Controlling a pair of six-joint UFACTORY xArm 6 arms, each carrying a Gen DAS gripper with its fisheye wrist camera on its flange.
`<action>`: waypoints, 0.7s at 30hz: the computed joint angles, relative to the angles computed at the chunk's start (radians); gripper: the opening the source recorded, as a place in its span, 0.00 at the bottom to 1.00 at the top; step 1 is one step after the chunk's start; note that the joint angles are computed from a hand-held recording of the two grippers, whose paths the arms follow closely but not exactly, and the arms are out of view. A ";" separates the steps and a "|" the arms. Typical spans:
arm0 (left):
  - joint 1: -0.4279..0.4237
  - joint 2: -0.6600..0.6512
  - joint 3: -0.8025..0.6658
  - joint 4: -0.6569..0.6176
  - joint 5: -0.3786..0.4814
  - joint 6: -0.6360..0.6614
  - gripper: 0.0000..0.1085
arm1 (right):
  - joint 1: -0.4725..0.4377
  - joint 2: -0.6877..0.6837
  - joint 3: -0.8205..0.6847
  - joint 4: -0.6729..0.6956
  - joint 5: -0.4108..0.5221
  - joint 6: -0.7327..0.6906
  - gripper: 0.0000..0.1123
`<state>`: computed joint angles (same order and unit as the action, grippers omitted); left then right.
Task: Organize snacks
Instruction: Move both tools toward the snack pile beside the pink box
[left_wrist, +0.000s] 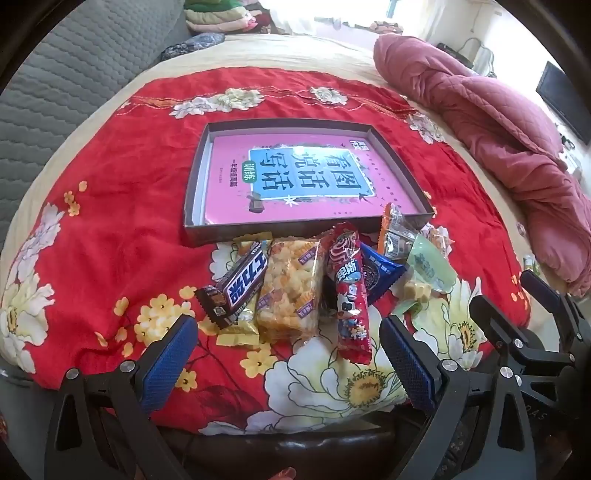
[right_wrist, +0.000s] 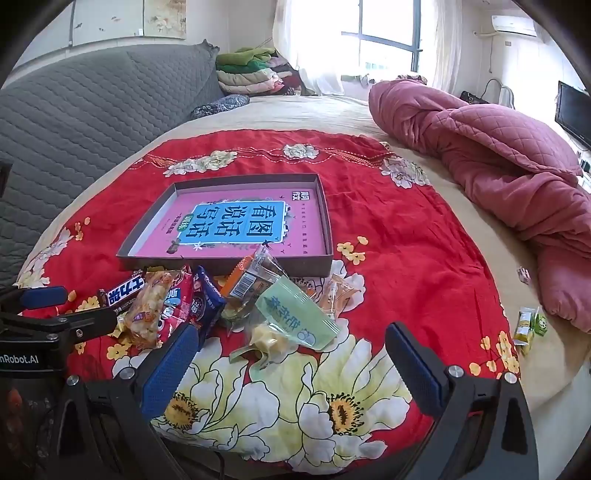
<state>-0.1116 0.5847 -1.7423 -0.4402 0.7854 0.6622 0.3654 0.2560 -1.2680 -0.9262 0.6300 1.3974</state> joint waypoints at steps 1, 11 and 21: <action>-0.002 -0.003 0.005 0.001 -0.005 -0.002 0.91 | 0.001 0.000 0.000 0.001 0.000 -0.001 0.91; -0.003 -0.001 0.014 0.008 -0.018 -0.007 0.91 | 0.000 0.000 0.000 0.000 0.000 0.000 0.91; -0.011 -0.005 0.019 -0.035 -0.038 0.021 0.91 | -0.001 -0.002 0.004 -0.004 -0.003 0.005 0.91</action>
